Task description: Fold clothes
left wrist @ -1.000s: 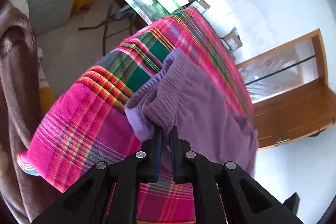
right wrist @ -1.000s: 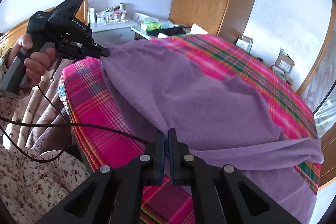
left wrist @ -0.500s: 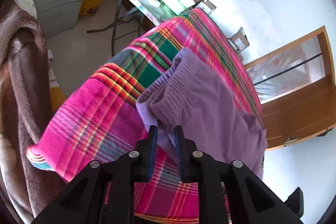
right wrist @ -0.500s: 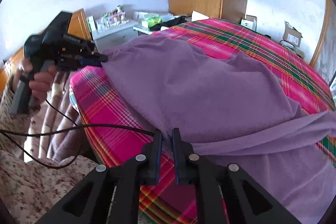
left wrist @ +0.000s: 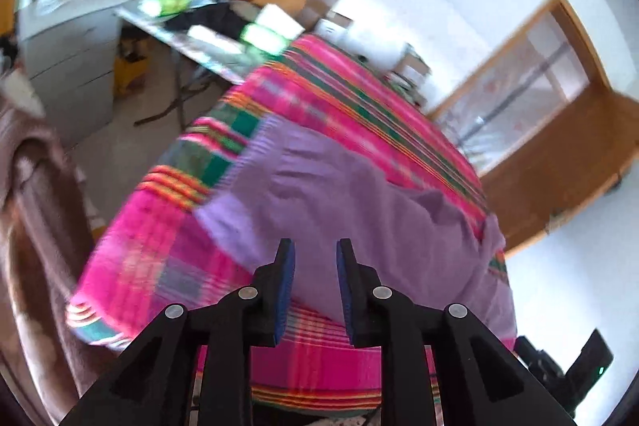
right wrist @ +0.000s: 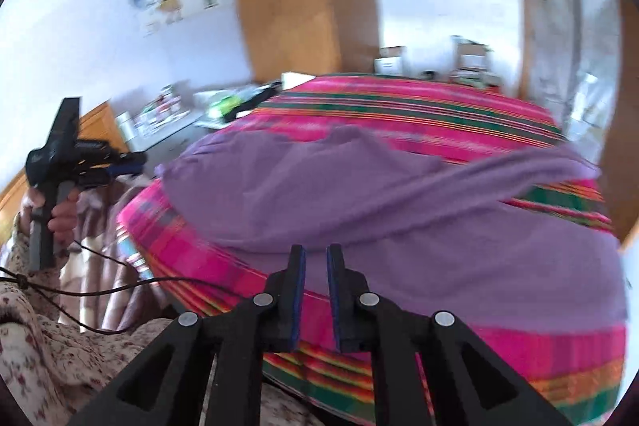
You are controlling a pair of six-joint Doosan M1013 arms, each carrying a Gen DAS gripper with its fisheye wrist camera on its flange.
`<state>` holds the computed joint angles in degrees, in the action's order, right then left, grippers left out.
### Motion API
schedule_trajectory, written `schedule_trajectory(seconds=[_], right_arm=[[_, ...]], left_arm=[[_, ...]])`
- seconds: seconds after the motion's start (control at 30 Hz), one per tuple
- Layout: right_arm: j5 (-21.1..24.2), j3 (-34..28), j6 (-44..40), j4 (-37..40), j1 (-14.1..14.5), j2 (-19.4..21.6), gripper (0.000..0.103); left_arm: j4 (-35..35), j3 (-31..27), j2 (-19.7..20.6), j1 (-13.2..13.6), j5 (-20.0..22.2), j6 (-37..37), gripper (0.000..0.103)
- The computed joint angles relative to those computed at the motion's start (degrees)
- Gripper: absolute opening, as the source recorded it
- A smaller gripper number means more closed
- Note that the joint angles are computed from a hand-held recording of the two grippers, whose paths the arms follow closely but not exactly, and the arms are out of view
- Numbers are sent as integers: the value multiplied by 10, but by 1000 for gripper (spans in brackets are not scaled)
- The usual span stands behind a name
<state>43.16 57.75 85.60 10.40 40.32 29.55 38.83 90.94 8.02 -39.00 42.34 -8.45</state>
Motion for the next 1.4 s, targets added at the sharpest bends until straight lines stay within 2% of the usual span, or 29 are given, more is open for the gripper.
schedule_trajectory(seconds=[0.1,0.2,0.27,0.3,0.33,0.37,0.43,0.53,0.6,0.67,0.8,0.97,1.2,1.3,1.4], right_arm=[[11,28,98,-109,-2,-25,11],[33,59,212,-225,-7,-56,11],[32,81,269,-253,-17,-77,12],[32,90,291,-253,-24,-85,12],[41,93,319,-267,-28,-88,16],[54,92,347,-294,-27,-86,22],[75,89,381,-330,-25,-77,27],[69,86,397,-311,-28,-56,27],[53,78,392,-267,-35,-38,27],[35,67,382,-230,-39,-21,27],[-1,29,337,-165,-47,9,27],[-1,-50,278,-119,-50,53,27],[41,-180,248,-56,-56,128,27],[70,-238,248,-75,-55,159,27],[118,-315,250,-88,-54,199,27]], left_arm=[[-58,-17,17,8,-42,83,22],[-130,-44,42,13,-54,183,22],[-178,-68,60,15,-52,259,23],[-196,-78,68,15,-50,290,27],[-208,-86,74,14,-51,313,32],[-219,-94,81,13,-53,338,32],[-238,-114,95,12,-47,381,32],[-246,-144,116,5,-21,433,32],[-246,-169,133,0,10,466,32],[-249,-183,144,-3,22,490,32],[-257,-193,154,-3,22,513,32],[-238,-199,160,-4,16,514,32],[-173,-218,171,-21,39,537,32],[-174,-229,179,-22,51,553,32],[-185,-236,185,-21,58,569,32]])
